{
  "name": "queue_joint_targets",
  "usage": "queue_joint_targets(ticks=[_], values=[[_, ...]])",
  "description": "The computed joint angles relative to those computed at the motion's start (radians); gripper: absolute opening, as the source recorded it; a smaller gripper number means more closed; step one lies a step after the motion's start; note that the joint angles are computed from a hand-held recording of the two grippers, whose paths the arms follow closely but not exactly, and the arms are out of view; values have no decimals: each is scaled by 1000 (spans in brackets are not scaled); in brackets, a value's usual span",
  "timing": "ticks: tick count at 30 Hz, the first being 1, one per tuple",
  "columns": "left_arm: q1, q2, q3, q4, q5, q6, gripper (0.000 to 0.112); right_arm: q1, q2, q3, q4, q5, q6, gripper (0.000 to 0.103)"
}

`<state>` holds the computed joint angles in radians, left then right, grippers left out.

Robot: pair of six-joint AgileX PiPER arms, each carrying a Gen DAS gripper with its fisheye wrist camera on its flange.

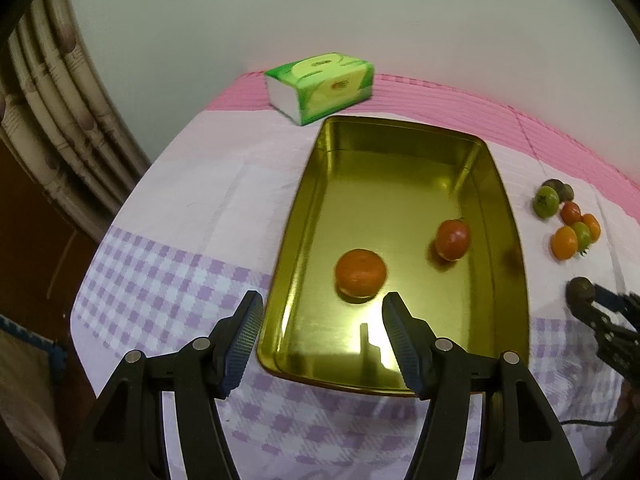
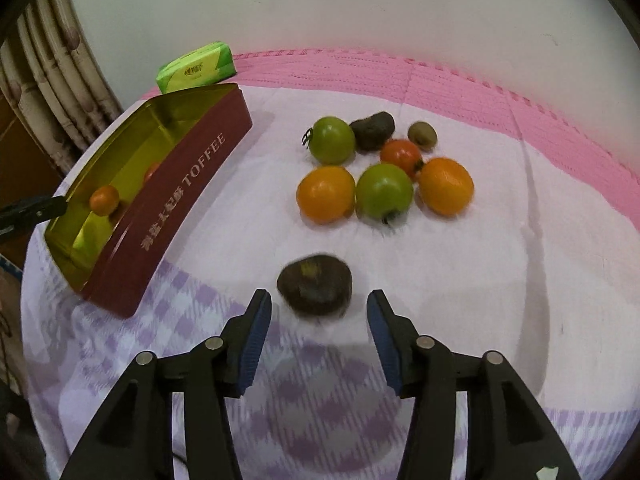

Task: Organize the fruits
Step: 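Grasp the dark brown round fruit with the right tool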

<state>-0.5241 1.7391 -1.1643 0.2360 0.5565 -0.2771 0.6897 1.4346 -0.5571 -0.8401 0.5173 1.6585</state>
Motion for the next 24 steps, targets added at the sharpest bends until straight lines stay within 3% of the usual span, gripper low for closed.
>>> queue_joint_targets(ticks=[5,9,14,24], values=[[-46,3,-23,-4,25,-12,63,-41,36,-7,-33,-36,-5,46],[-99,27,-64,-10,49,-17,63,-21,29,5,-77,-28,22,36],[-187,80,-141,-61,74,4,63,-5,-31,70,-149,30,133,36],[-337,301,-426,-199,144,85,63,-338,-234,269,-209,55,111,36]])
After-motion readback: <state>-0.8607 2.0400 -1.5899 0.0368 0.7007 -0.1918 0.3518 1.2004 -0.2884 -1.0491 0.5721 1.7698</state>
